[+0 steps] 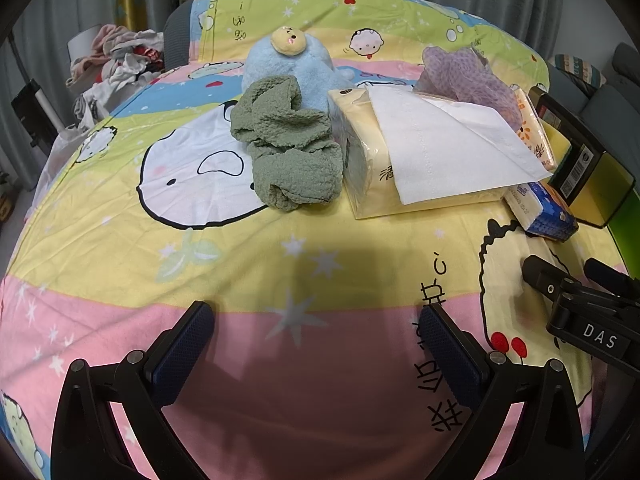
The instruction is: Organize soft objects
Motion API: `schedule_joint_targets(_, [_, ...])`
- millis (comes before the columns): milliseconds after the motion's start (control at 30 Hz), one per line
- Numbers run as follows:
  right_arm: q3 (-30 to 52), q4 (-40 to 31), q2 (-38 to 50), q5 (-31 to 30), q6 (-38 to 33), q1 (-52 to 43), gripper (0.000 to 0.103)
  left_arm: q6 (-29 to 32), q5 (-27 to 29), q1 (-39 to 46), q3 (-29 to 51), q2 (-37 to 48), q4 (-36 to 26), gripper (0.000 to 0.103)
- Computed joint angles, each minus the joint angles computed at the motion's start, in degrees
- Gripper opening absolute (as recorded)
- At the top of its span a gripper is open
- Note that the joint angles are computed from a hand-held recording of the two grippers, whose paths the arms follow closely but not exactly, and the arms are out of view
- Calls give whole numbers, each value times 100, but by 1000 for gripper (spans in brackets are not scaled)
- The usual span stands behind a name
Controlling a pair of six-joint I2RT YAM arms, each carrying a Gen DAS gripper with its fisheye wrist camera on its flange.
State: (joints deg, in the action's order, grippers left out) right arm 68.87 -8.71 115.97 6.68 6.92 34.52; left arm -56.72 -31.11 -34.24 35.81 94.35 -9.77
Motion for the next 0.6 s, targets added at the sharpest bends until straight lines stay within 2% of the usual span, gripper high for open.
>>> schedule_joint_targets(200, [83, -90, 44, 57, -6, 26, 102, 30, 145, 6, -56, -195, -29, 102])
schedule_joint_targets(333, [184, -216, 71, 92, -28, 52, 102, 5, 368, -49, -339, -803, 138, 102])
schedule_joint_targets(433, [331, -513, 55, -48, 44, 0, 103, -93, 117, -202, -226, -1256, -422, 102])
schedule_joint_targets(600, [261, -904, -540, -864, 275, -185, 102, -260, -48, -97, -462, -2351, -997, 102])
